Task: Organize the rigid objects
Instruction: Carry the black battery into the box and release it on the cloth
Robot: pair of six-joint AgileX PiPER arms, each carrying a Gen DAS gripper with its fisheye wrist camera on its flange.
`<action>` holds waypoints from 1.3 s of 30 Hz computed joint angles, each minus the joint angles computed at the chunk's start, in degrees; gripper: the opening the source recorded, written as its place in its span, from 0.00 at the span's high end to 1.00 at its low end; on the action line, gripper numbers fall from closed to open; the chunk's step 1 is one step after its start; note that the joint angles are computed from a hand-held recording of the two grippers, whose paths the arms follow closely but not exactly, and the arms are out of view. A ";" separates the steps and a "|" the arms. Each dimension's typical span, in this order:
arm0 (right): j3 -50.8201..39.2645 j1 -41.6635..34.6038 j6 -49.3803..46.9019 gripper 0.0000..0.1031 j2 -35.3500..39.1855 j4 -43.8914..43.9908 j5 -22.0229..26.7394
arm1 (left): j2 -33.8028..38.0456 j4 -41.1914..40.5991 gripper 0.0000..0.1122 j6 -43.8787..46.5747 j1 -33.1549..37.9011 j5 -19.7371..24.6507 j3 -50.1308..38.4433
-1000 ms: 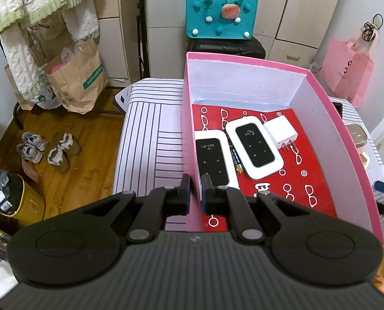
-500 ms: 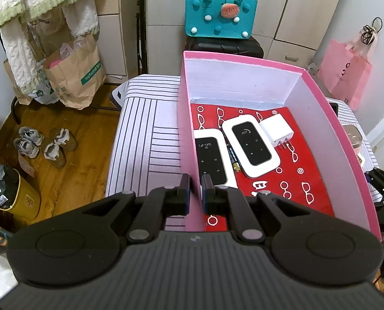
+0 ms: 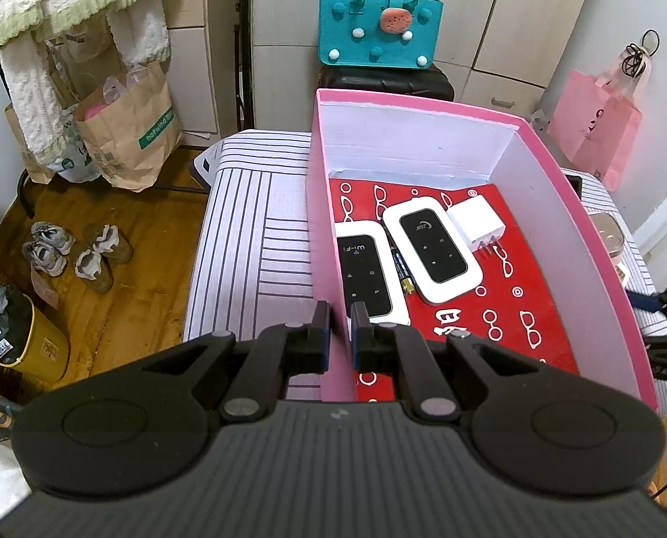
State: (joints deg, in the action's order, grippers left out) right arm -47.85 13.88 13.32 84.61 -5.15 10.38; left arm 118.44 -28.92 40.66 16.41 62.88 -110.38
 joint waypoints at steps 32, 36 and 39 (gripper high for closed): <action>-39.45 8.58 -20.63 0.31 14.20 29.57 30.27 | -0.54 -3.94 0.92 6.05 1.50 -0.17 2.38; -54.21 8.00 -15.67 0.31 25.48 29.98 42.17 | -0.25 -4.86 0.92 6.25 2.03 0.44 2.07; -64.07 8.12 -12.25 0.31 32.89 29.80 50.55 | 0.16 -5.22 0.91 6.11 2.21 1.01 1.49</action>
State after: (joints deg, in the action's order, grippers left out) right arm -111.91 22.00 1.07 117.50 24.65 60.92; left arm 118.59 -34.14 46.78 18.62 63.90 -108.89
